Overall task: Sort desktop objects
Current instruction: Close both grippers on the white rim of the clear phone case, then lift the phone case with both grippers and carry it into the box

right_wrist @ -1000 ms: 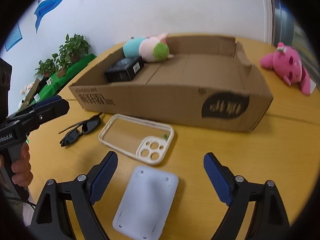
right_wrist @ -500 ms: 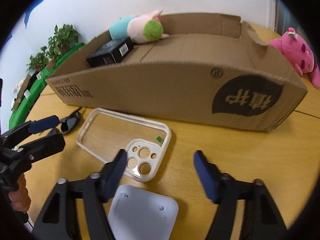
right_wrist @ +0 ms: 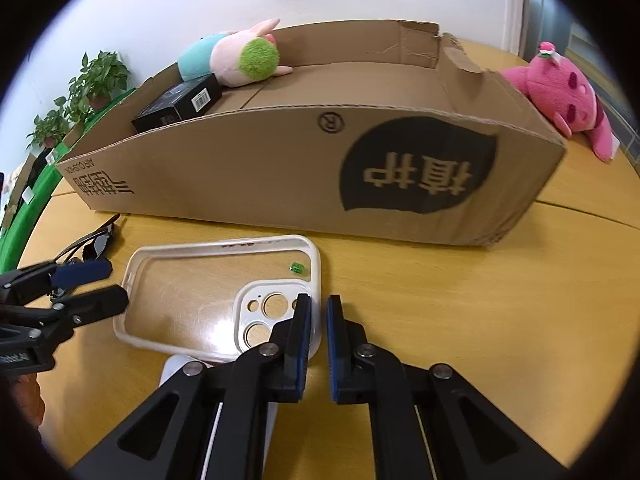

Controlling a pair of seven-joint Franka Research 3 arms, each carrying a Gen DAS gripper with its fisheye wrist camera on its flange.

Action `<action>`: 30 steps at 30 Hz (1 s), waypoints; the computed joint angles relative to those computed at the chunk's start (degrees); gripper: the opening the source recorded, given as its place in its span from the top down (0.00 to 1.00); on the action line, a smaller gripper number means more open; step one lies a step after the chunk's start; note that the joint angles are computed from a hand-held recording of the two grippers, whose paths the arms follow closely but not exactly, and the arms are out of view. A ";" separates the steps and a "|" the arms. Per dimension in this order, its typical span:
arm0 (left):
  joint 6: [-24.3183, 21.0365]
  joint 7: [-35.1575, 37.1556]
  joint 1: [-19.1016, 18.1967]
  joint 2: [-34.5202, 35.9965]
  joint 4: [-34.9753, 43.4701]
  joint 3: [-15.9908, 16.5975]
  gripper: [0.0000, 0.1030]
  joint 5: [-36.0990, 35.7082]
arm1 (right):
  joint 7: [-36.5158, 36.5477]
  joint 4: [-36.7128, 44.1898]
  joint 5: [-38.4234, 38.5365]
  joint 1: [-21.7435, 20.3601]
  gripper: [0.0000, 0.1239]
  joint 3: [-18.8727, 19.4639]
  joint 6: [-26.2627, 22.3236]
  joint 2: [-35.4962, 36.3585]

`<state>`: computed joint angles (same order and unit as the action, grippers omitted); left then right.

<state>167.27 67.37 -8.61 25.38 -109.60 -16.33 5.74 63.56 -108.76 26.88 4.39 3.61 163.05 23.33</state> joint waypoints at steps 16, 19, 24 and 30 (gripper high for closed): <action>-2.43 -1.67 -1.70 1.27 2.04 2.02 0.92 2.23 | -5.34 -1.78 6.41 -2.25 0.94 2.02 -1.71 -1.68; -2.76 -2.61 -2.30 0.96 2.02 2.56 0.93 3.13 | -6.10 -2.11 7.76 -2.19 0.94 2.05 -1.37 -1.91; 0.30 -7.05 -5.67 -2.38 0.43 6.58 0.94 9.43 | -10.86 -3.81 13.00 -3.44 0.95 3.98 0.61 -3.75; 2.70 -7.19 -5.07 -5.31 1.54 6.65 0.94 13.44 | -19.40 -3.84 22.40 -4.60 0.94 5.56 2.82 -7.38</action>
